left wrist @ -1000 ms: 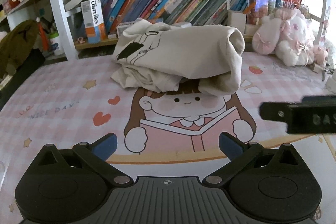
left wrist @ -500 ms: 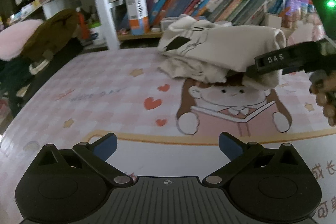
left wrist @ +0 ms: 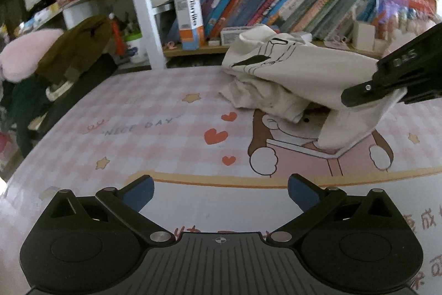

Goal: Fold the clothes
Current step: 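Lift the shirt with the right tool while the left tool grasps another edge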

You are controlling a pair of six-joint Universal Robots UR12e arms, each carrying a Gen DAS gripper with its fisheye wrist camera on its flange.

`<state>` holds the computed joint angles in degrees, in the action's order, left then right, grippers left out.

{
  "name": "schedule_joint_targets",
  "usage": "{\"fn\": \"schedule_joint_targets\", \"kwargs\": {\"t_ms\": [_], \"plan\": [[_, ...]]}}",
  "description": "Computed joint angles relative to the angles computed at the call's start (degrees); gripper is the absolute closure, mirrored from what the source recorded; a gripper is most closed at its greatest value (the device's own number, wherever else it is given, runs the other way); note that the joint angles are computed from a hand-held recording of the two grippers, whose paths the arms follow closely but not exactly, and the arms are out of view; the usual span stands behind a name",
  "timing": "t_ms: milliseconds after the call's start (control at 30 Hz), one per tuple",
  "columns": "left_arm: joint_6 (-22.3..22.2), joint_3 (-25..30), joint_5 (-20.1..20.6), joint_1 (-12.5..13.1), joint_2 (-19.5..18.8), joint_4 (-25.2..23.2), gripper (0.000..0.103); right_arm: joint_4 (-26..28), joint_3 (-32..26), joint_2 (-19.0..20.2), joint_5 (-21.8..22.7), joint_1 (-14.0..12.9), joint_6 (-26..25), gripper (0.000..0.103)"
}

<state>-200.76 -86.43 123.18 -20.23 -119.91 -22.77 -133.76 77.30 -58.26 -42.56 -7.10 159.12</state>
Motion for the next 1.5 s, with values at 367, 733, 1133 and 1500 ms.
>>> {"fn": "schedule_joint_targets", "kwargs": {"t_ms": [367,733,1133,1500], "plan": [[1.20,-1.91,-2.25,0.39,0.92,2.22,0.000,-2.04,4.86,-2.08,-7.81,0.83,4.13,0.075],[6.45,-6.32,-6.00,2.40,2.95,9.41,0.000,-5.00,5.56,-3.39,-6.34,1.73,7.75,0.092],[15.21,-12.34,-13.08,5.37,5.28,19.12,0.000,-19.63,9.66,-7.52,2.07,2.70,26.18,0.092],[17.98,-10.90,-20.31,6.45,2.92,25.96,0.000,-37.25,9.03,-9.08,1.20,1.31,42.41,0.092]]}}
